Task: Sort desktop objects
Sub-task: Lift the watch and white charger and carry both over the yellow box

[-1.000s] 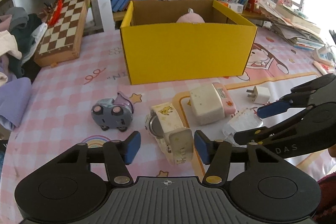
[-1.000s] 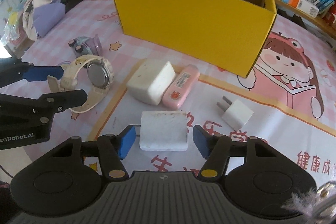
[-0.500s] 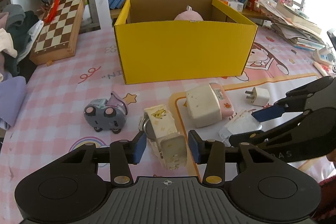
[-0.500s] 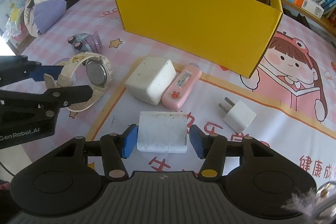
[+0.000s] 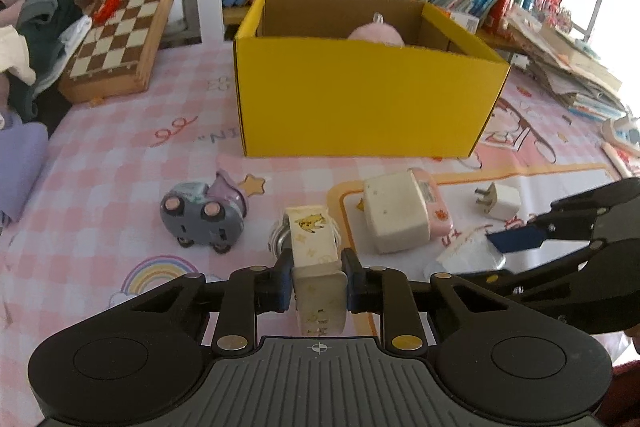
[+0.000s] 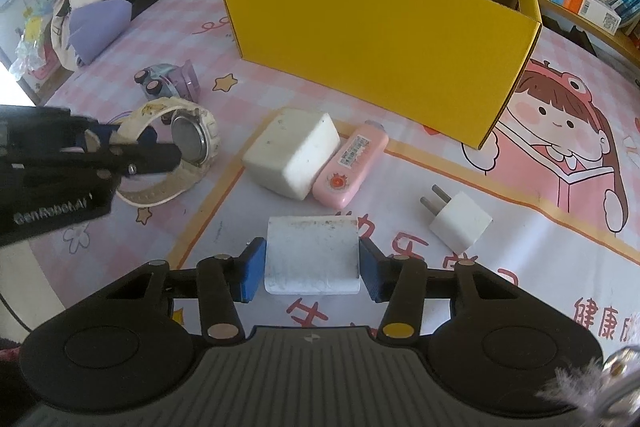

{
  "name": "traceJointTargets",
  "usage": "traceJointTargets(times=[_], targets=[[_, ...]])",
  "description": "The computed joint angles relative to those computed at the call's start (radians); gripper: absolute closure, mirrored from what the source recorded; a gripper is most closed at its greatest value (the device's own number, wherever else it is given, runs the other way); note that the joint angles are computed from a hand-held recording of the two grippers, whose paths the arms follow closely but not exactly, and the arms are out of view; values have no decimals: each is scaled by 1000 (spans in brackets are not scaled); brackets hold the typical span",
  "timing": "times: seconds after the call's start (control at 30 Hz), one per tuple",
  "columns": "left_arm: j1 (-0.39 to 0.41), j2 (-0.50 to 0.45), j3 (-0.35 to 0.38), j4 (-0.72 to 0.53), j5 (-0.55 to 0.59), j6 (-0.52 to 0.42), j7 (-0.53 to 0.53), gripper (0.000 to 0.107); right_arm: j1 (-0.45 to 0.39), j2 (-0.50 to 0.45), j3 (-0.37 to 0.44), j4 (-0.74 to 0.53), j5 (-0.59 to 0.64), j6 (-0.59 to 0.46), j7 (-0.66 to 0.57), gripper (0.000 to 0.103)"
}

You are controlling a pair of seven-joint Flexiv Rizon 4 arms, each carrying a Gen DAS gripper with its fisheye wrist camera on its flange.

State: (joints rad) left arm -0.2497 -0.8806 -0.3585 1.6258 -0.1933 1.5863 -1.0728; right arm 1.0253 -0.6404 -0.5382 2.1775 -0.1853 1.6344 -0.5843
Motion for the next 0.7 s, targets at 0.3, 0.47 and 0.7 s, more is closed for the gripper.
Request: traceJointTargets(times=[0.3,0.47,0.7], targets=[[69,8,-89,33,12,34,23,84,77,14,-65,32,35,9,18,56],[100,12,-124,49,24,61,25,85,132,19,-111,50,52,5,37,56],[153,13,-182,75,67,96,38,85,202,21,-166,69,68,-10,78,56]])
